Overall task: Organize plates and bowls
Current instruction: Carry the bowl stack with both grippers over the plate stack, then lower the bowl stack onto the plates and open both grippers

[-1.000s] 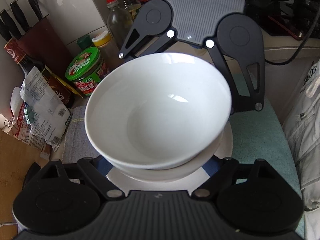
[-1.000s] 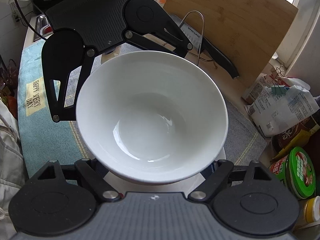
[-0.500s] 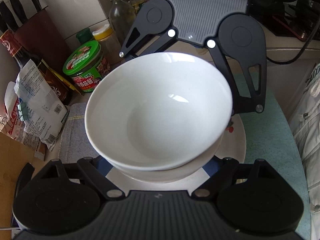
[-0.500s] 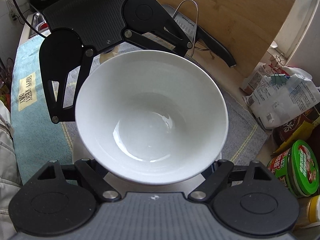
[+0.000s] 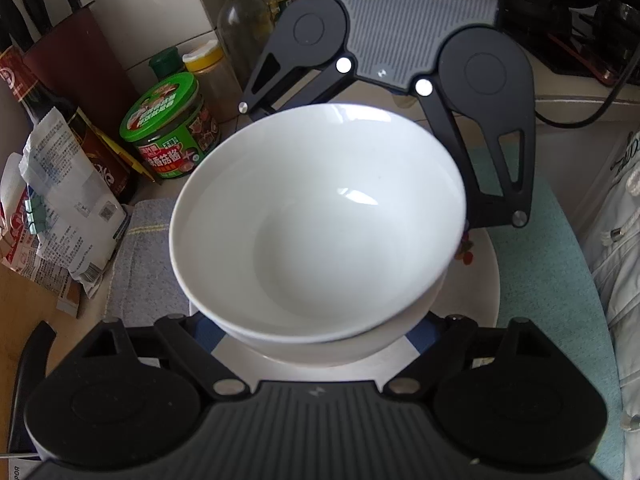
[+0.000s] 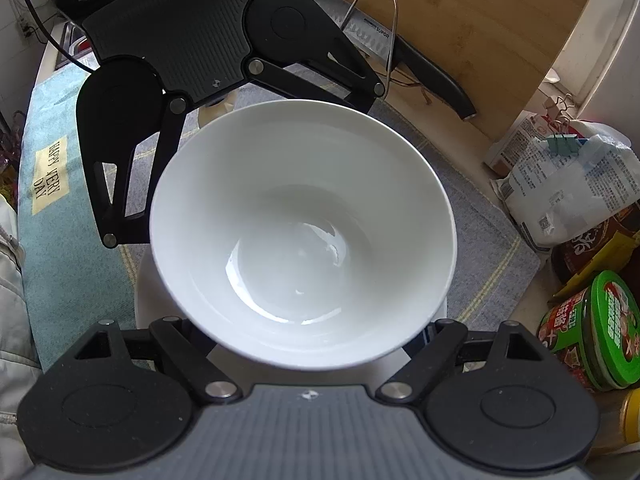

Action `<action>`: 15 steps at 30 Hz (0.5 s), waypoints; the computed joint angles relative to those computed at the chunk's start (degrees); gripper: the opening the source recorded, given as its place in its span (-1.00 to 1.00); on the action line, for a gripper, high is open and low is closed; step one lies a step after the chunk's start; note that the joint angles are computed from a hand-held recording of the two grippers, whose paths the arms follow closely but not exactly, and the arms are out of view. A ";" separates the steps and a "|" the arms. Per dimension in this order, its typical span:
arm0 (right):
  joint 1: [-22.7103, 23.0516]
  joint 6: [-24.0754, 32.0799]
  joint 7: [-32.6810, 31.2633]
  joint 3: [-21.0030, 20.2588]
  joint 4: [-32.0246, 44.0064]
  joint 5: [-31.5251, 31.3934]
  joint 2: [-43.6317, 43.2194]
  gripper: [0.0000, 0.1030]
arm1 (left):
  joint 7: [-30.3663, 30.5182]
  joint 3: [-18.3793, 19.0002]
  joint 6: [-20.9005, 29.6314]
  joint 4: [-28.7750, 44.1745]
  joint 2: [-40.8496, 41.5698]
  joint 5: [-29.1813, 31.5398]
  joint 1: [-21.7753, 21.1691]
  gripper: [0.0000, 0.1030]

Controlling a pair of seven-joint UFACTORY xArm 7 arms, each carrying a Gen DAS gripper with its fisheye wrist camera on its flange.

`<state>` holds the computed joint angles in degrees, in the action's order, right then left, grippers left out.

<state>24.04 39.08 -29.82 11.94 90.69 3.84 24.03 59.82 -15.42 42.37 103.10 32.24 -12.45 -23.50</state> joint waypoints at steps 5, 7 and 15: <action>0.01 0.09 0.10 -0.05 0.58 0.07 0.65 0.75 | -0.04 0.05 -0.29 -0.05 0.18 0.14 -0.06 0.72; 0.06 0.06 0.03 -0.07 0.53 -0.07 0.60 0.75 | 0.00 0.02 -0.19 0.05 0.26 0.11 -0.03 0.72; 0.28 0.66 0.13 -0.19 1.21 -0.28 0.95 0.75 | -0.45 0.06 0.20 0.62 0.75 -0.11 -0.03 0.73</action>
<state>24.32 39.73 -29.68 11.75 91.91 3.56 24.98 59.37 -15.37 42.57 103.72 32.98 -12.56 -23.53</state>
